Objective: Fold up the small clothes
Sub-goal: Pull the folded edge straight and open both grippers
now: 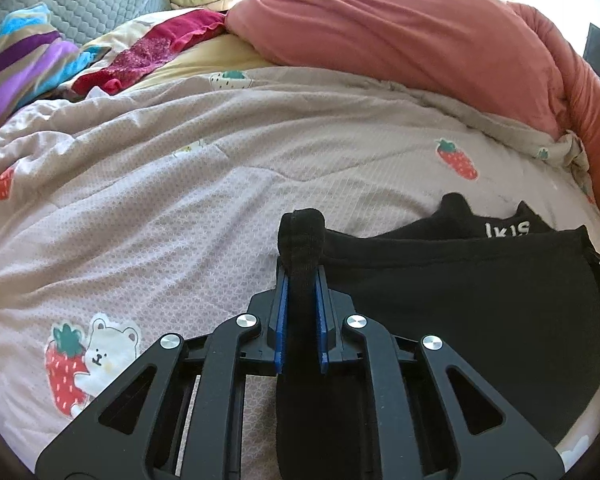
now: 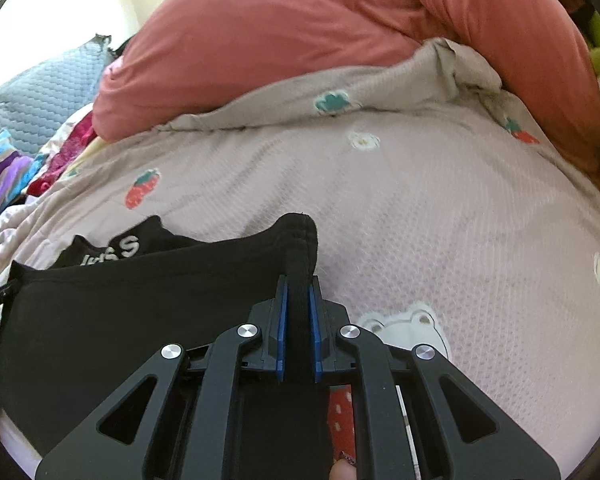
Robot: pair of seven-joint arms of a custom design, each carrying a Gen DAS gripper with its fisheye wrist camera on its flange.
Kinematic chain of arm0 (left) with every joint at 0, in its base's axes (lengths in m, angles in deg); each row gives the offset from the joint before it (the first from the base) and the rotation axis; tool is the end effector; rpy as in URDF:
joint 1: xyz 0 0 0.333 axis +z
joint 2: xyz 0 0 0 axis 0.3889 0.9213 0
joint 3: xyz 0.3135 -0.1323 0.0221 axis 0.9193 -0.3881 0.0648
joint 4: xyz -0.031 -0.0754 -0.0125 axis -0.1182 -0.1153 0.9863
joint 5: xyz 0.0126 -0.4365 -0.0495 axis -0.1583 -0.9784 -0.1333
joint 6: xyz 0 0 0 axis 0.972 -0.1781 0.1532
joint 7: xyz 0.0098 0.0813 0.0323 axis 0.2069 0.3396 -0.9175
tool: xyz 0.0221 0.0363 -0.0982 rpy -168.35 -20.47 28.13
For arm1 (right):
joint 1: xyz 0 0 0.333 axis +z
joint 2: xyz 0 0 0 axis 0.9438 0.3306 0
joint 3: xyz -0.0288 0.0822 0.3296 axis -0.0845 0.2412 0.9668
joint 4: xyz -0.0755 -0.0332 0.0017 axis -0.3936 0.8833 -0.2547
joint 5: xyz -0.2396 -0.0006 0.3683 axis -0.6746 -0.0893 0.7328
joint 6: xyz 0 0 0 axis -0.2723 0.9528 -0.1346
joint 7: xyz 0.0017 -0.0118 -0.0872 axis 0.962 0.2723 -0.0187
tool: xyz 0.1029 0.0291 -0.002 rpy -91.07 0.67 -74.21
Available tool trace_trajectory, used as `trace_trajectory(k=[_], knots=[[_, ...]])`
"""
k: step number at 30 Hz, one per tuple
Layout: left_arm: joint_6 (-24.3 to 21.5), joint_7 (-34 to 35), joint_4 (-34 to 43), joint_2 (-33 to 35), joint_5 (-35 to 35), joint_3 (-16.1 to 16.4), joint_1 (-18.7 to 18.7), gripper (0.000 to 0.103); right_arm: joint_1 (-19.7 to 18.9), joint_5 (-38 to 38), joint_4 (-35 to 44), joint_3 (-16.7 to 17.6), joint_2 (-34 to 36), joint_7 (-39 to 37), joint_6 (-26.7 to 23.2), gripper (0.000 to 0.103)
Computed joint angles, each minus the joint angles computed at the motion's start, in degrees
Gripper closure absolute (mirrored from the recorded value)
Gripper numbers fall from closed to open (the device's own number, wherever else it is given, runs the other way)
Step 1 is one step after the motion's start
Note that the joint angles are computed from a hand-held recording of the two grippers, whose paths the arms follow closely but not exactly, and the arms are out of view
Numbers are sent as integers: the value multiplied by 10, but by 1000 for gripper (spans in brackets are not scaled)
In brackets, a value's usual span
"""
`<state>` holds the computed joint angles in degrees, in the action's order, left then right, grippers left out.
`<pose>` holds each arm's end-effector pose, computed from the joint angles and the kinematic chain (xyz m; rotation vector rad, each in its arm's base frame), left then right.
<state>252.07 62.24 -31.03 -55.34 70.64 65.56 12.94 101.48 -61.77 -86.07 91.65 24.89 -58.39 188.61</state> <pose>0.6714 -0.2742 0.2869 -1.3976 2.3412 -0.8876 0.4645 0.3540 0.2865 -1.1661 2.2315 -0.7354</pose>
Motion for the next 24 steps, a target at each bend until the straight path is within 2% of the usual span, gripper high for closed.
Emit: trace_trajectory(k=[4, 9, 12, 14, 16, 18, 19, 22, 24], knots=[[0, -14, 1, 4, 6, 17, -14, 90, 0, 30, -1, 1, 1, -10, -9, 87], [2, -23, -5, -2, 5, 16, -9, 80, 6, 57, -2, 5, -4, -23, -33, 71], [3, -18, -14, -11, -10, -9, 17, 78, 12, 58, -13, 11, -21, -11, -42, 66], [14, -13, -27, -24, -22, -25, 32, 78, 16, 51, -20, 17, -33, -1, -49, 58], [31, -2, -44, -38, -39, -55, 61, 78, 23, 40, -27, 27, -48, 7, -65, 56], [41, 22, -61, -50, -61, -108, 110, 78, 28, 32, -31, 37, -58, 8, -76, 56], [48, 30, -70, -56, -68, -122, 122, 77, 31, 30, -31, 41, -61, 6, -81, 55], [54, 53, -96, -74, -83, -164, 157, 68, 41, 28, -23, 54, -63, -18, -95, 52], [57, 76, -118, -85, -99, -207, 191, 63, 48, 28, -14, 60, -57, -39, -93, 52]])
